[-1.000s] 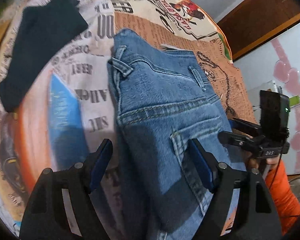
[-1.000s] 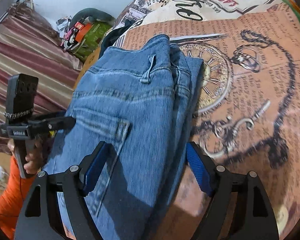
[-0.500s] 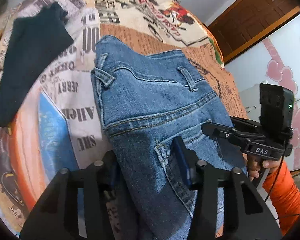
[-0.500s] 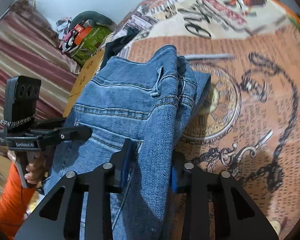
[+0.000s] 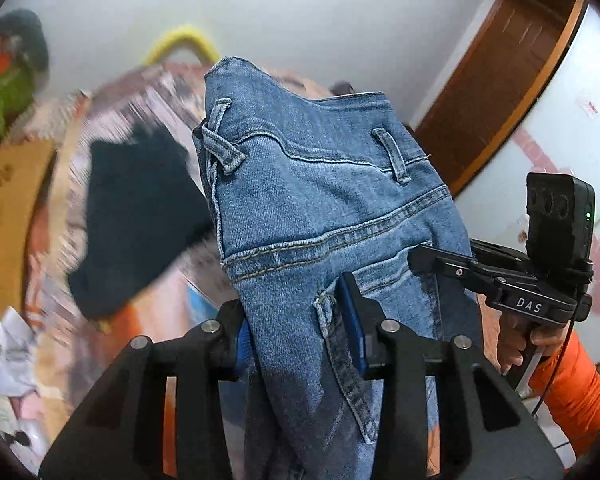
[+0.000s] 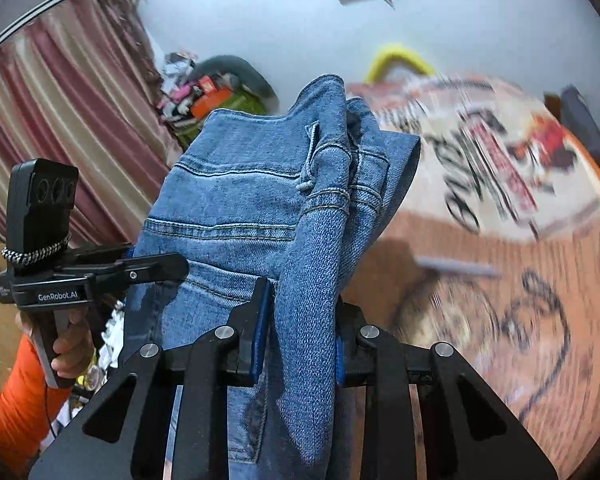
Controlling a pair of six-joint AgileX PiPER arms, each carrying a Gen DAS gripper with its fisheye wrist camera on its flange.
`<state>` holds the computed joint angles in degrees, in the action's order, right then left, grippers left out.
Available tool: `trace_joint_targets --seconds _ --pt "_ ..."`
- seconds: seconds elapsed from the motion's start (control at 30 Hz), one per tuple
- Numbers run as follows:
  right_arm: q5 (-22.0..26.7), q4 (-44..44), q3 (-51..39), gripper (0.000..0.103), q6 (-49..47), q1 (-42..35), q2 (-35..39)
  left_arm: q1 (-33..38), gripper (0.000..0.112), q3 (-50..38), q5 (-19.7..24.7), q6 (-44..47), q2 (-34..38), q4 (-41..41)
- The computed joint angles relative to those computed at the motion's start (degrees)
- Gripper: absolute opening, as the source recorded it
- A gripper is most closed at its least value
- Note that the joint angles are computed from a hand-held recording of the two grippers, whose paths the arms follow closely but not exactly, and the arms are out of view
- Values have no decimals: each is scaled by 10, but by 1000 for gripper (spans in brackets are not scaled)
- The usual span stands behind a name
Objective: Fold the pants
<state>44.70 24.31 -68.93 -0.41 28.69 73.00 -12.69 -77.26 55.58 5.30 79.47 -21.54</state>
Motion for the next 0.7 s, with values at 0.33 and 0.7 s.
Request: trace_joint_targets --seconds 0.33,0.7 --pt "-8 -54 -212 23 19 44 171 145 38 -109 18 98 57 -59" --pt "63 -54 -444 23 10 49 406 225 38 -200 -13 147 233 -76"
